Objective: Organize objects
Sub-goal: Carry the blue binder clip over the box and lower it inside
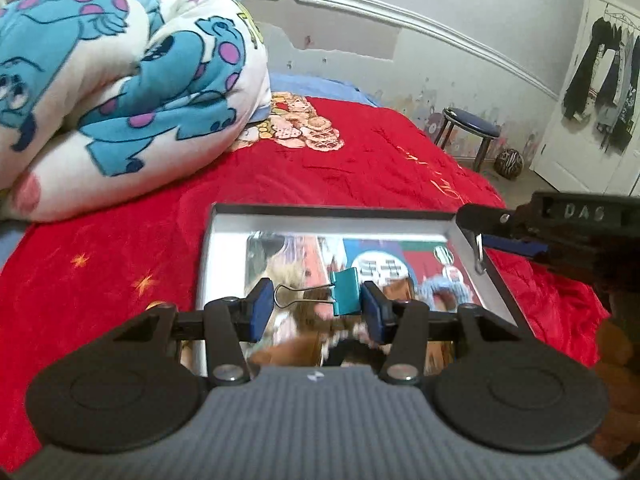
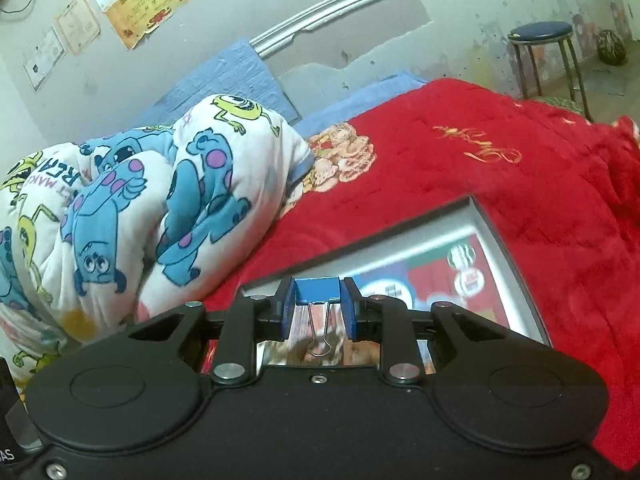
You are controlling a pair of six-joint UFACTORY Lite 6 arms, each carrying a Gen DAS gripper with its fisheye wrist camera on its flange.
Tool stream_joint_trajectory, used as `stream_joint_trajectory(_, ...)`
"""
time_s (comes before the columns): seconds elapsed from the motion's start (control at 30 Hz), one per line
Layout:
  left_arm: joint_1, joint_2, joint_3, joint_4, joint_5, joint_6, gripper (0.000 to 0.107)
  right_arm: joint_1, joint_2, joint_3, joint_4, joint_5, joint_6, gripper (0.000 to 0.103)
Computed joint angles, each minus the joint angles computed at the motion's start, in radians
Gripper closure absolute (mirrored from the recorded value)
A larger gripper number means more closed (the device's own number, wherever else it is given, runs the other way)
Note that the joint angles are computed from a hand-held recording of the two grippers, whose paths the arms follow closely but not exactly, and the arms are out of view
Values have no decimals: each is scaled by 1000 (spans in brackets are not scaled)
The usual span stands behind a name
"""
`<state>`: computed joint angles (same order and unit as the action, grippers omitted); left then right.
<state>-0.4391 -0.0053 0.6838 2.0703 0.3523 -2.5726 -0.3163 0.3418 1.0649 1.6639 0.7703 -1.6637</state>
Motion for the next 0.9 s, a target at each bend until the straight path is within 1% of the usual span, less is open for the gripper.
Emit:
stream_joint_trajectory(0.1, 49, 162, 143, 112, -32, -82, 55, 45, 138, 141, 9, -47, 33, 79)
stream_joint_trajectory(0.23, 70, 373, 332, 110, -24, -48, 55, 91, 329, 336, 3, -104, 104, 79)
stream_joint_trajectory(0.33, 89, 502, 448, 160, -26, -98, 55, 120, 432, 433, -24, -154, 124, 79)
stream_joint_trajectory(0.4, 95, 573, 517, 135, -36, -55, 55, 138, 483, 483, -56, -199, 149, 79)
stream_joint_trajectory(0.43, 90, 594, 534, 106, -27, -17, 55, 147, 507, 506, -67, -218, 163, 79)
stream_joint_trajectory(0.5, 87, 617, 535, 138, -3, -27, 55, 158, 527, 518, -65, -244, 166, 79)
stream_joint_trajectory(0.53, 90, 628, 542, 144, -6, -27, 55, 165, 530, 515, -47, -262, 148, 79)
stream_joint_trajectory(0.63, 102, 661, 587, 76, -29, 35, 54, 182, 528, 496, 4, -313, 100, 79)
stream_joint_trajectory(0.7, 106, 672, 599, 66, -40, 37, 54, 184, 533, 493, 11, -311, 99, 79)
stream_joint_trajectory(0.77, 111, 676, 599, 117, -51, -17, 53, 182, 539, 494, 0, -306, 113, 79)
stream_joint_trajectory(0.8, 111, 679, 600, 117, -54, -17, 53, 181, 542, 497, -2, -310, 114, 79)
stream_joint_trajectory(0.9, 95, 699, 619, 49, -40, 77, 52, 166, 561, 520, -27, -285, 153, 79)
